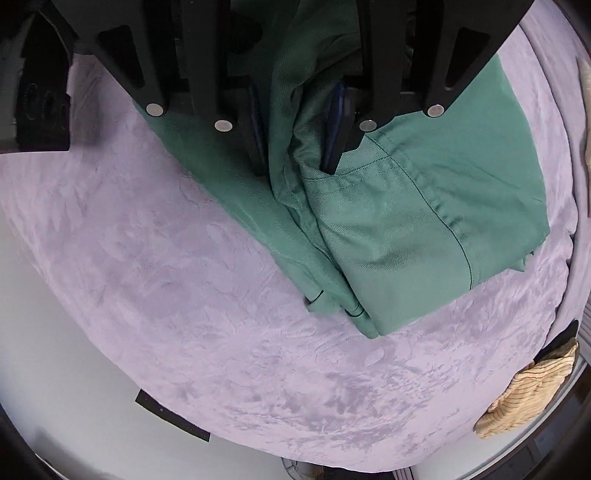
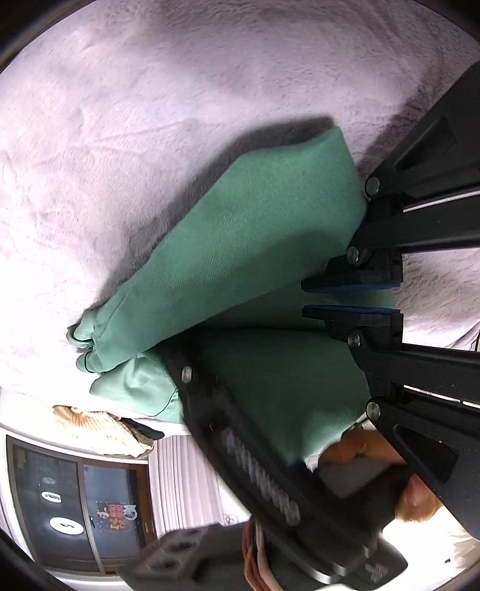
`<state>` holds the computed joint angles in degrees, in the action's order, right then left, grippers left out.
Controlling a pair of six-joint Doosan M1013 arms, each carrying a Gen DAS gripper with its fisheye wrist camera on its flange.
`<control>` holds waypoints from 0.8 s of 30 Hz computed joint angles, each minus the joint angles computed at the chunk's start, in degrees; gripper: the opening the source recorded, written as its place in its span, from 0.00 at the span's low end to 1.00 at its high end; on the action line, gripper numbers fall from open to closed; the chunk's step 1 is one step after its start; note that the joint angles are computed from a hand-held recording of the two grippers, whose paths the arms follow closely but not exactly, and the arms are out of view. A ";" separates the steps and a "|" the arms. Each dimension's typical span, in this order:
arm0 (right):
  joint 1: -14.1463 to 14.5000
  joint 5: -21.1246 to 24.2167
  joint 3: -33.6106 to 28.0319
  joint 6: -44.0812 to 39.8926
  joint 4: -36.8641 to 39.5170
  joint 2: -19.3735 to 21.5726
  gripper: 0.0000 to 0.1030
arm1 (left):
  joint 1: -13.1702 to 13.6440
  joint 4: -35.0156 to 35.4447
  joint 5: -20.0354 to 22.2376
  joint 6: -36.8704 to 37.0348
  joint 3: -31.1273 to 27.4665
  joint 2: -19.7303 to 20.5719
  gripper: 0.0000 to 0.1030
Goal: Fold small clothes
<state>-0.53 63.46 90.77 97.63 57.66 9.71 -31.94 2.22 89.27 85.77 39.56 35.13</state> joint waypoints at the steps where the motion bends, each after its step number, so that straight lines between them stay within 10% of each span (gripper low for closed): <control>1: -0.11 -0.05 0.15 -0.06 0.42 0.02 0.07 | 0.34 -1.84 0.45 0.19 -0.75 0.09 0.29; 3: -0.02 -1.11 0.52 0.13 1.78 -0.02 0.08 | 0.85 -4.49 0.20 1.14 -1.54 -0.18 0.44; 5: 0.30 -3.24 1.71 -0.09 4.08 -0.49 0.28 | 1.56 -5.82 -4.75 1.26 1.13 -2.78 0.86; 8: -0.41 -4.56 2.77 -2.47 9.84 -0.72 0.56 | 2.99 -6.65 -8.26 -0.19 3.59 -5.50 0.86; 15: -0.63 -5.74 2.30 -6.08 23.77 2.26 0.68 | 7.68 0.81 -11.18 -11.02 11.60 -10.79 0.86; 24: 2.61 4.26 -13.53 1.04 5.98 10.37 0.64 | 12.62 2.33 -7.65 -21.35 19.94 -12.35 0.86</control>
